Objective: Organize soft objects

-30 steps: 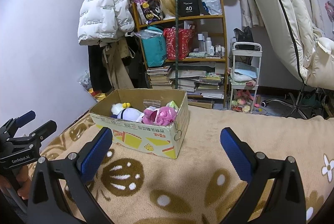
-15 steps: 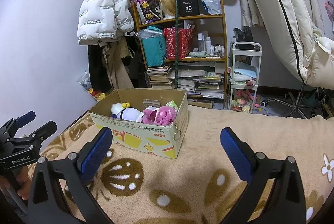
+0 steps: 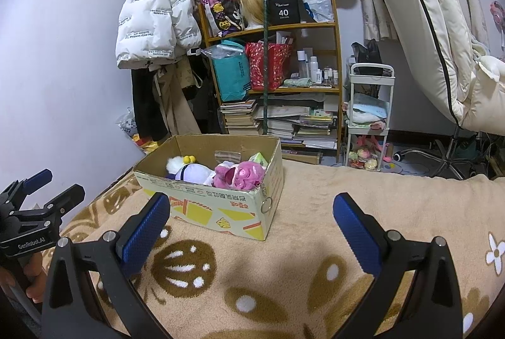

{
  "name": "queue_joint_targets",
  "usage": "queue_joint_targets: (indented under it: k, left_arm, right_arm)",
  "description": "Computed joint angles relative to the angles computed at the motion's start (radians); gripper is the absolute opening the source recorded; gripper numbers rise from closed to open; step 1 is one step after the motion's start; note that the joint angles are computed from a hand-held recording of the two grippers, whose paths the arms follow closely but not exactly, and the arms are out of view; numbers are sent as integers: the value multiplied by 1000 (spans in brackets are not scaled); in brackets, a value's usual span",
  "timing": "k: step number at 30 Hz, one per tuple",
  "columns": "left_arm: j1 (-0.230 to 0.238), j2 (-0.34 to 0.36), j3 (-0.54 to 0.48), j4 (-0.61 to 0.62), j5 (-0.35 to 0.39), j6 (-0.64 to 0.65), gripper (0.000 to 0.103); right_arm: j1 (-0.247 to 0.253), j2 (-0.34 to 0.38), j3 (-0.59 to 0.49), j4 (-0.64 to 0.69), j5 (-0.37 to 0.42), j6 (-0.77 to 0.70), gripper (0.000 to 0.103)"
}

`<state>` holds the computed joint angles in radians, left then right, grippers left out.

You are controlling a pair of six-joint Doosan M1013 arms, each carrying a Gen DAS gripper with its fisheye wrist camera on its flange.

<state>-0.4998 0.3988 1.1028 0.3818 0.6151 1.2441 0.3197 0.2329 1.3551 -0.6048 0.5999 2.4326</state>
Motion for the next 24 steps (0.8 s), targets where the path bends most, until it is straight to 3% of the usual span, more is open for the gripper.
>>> queue_joint_targets:
  k: [24]
  left_arm:
    - [0,-2,6,9,-1,-6,102]
  right_arm:
    - [-5,-3,7,-3,-3,3,103]
